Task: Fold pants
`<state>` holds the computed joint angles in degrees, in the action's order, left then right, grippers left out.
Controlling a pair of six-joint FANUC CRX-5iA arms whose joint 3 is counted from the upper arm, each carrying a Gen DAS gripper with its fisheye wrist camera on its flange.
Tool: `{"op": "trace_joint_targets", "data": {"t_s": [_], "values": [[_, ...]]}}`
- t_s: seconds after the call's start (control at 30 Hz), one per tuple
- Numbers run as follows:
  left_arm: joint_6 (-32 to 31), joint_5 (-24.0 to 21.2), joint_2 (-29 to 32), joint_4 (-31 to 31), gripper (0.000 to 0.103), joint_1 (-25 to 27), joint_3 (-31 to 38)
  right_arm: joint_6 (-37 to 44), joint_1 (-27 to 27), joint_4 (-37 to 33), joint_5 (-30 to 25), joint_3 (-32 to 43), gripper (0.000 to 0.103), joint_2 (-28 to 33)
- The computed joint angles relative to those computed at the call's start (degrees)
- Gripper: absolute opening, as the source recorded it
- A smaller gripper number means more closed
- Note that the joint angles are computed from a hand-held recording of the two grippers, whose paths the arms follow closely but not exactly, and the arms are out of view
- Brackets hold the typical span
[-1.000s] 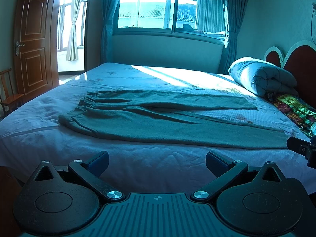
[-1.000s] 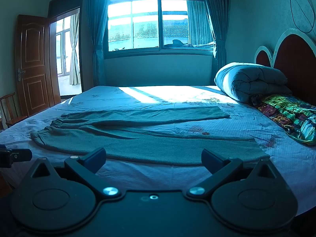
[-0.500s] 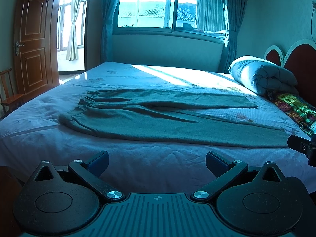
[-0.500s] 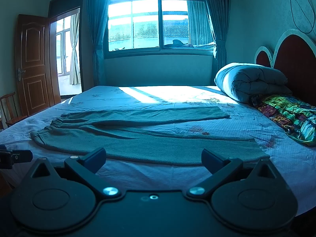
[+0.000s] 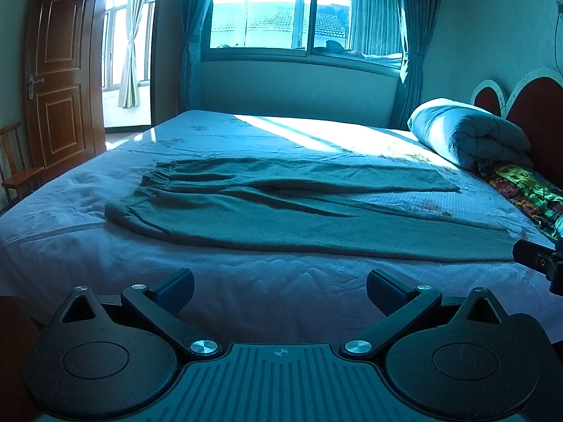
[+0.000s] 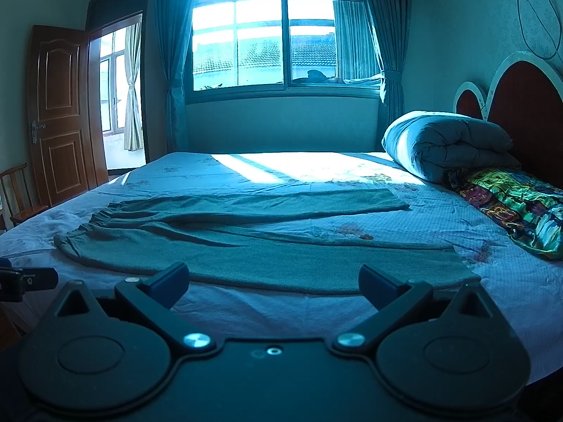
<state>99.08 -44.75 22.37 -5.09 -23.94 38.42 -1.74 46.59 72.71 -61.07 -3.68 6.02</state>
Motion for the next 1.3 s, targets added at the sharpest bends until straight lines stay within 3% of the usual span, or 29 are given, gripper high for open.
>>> {"op": "trace_joint_targets", "data": {"t_s": [1.3], "values": [[-0.1,0.0,0.3,-0.2,0.103,-0.1,0.3,0.1,-0.1,0.0,0.2,-0.1,0.097,0.1]]}}
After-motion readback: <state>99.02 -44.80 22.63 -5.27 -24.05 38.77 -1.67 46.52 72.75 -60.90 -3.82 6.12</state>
